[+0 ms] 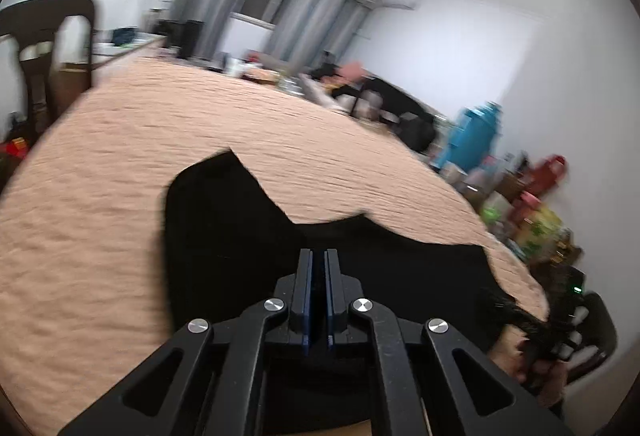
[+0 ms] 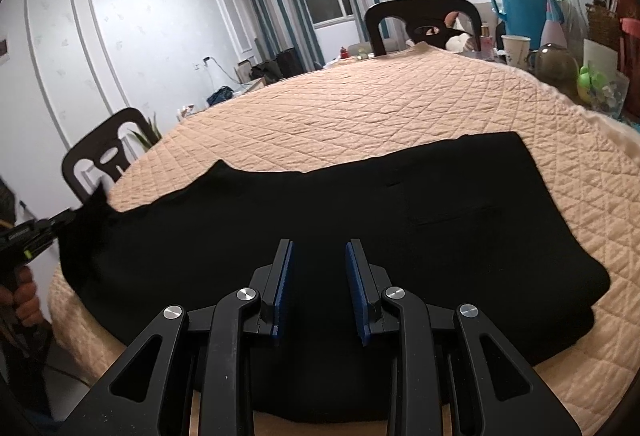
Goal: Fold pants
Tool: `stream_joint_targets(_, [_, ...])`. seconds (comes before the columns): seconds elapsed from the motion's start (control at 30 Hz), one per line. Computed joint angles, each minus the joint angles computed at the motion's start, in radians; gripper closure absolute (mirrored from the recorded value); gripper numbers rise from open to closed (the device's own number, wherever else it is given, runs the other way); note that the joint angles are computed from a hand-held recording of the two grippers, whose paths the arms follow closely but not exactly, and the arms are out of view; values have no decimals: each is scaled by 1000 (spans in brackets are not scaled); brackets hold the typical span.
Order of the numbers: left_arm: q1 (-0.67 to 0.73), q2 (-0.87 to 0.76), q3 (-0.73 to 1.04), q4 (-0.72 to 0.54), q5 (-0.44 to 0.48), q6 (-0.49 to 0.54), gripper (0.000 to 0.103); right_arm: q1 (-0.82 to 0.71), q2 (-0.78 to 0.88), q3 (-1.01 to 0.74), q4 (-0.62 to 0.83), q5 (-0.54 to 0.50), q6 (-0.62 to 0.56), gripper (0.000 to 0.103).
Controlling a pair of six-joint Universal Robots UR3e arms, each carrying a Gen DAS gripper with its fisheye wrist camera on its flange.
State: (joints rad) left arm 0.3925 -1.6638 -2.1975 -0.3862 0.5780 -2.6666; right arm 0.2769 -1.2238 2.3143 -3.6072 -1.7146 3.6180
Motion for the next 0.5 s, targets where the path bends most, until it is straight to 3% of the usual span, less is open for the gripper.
stream_joint_targets(0.13, [-146,-37,18,-25,30,41,99,0,28,-18,-25,60,4,76])
stream_joint_targets(0.27, [-207,-93,73,-191,63,142,101,2,68,-61,-31,144,7,76])
stream_joint_targets(0.43, [-61,72,-30,-288,-33,242,100,7,127,-156,-3,266,8,75])
stream_joint_targets(0.5, [17,132,-69,-272,-52,236,91,0,162,-213,15,350,9,68])
